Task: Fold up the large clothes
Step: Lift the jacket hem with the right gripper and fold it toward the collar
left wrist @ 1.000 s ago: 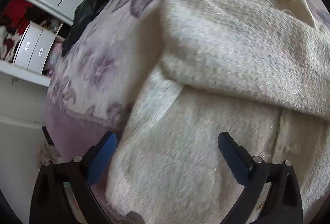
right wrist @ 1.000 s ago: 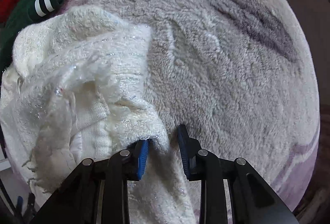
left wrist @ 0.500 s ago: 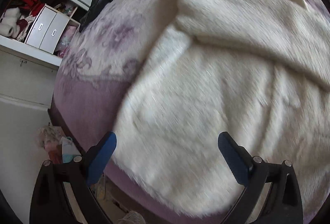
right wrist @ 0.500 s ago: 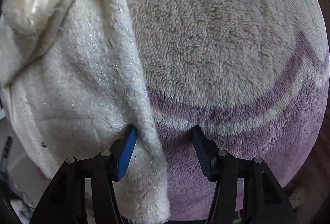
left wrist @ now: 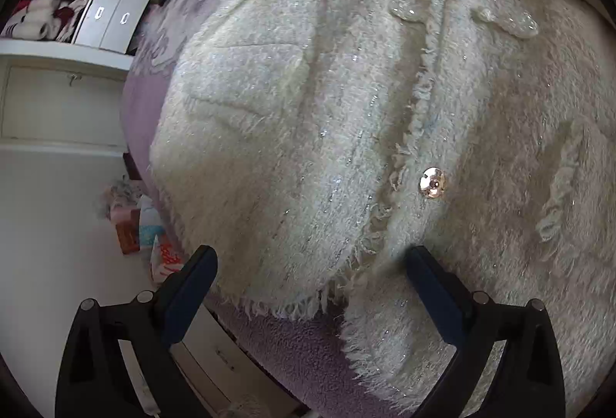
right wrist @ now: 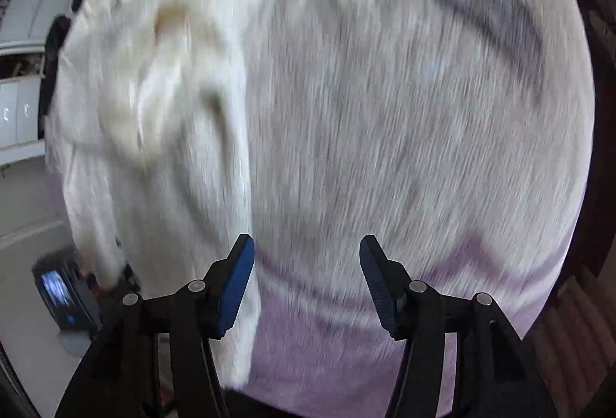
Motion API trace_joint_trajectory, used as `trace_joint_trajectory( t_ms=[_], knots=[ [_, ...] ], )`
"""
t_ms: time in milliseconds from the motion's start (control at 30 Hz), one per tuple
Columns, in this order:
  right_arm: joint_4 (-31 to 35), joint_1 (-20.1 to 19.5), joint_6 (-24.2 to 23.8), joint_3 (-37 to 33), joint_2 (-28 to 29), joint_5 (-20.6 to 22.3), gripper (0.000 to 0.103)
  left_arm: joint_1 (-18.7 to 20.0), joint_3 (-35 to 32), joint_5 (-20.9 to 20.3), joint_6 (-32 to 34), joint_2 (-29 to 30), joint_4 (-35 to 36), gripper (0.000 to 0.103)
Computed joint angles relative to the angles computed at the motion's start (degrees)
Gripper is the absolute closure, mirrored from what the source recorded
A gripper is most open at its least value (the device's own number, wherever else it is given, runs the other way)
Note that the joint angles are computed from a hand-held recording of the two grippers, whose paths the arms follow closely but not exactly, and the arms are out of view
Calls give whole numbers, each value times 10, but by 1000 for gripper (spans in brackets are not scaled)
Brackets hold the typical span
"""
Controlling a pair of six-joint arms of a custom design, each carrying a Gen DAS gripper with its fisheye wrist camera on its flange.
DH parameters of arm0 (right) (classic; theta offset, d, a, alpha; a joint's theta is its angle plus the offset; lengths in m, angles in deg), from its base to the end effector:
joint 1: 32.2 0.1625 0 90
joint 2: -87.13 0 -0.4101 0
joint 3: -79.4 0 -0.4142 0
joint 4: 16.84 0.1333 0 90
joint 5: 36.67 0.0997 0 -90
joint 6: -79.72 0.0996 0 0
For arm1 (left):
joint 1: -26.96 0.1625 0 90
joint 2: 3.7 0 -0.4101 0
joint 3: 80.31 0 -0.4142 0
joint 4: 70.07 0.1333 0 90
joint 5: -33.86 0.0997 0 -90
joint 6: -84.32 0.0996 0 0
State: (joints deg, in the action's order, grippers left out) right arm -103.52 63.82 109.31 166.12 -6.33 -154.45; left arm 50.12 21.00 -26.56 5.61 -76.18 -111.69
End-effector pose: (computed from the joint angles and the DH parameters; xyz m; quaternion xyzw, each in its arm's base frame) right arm 0.1379 -0.4795 0.5384 -0.2052 -0.9484 0.1010 0.2196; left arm -0.3180 -0.3345 0.2374 0.0803 0.7680 -0.0119 0.6353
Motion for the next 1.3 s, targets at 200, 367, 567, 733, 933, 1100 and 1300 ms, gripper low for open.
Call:
trace_joint_trajectory(
  t_ms=[200, 367, 567, 733, 933, 1100, 1300],
  knots=[
    [-171, -128, -2, -20, 14, 222, 44, -2, -7, 6, -3, 17, 15, 1],
    [-166, -204, 59, -51, 64, 366, 34, -12, -6, -13, -20, 32, 3, 1],
    [-124, -148, -22, -163, 139, 202, 95, -9, -3, -19, -31, 28, -1, 1],
    [-50, -133, -19, -236, 179, 173, 96, -15, -16, -18, -33, 22, 18, 1],
    [69, -74, -47, -283, 155, 155, 43, -92, -74, -25, -21, 42, 36, 1],
    [156, -61, -58, -227, 47, 78, 43, -166, -101, -55, 54, 87, -14, 1],
    [193, -114, -61, -143, -71, 37, 41, -255, -69, -28, 153, 164, -109, 1]
  ],
)
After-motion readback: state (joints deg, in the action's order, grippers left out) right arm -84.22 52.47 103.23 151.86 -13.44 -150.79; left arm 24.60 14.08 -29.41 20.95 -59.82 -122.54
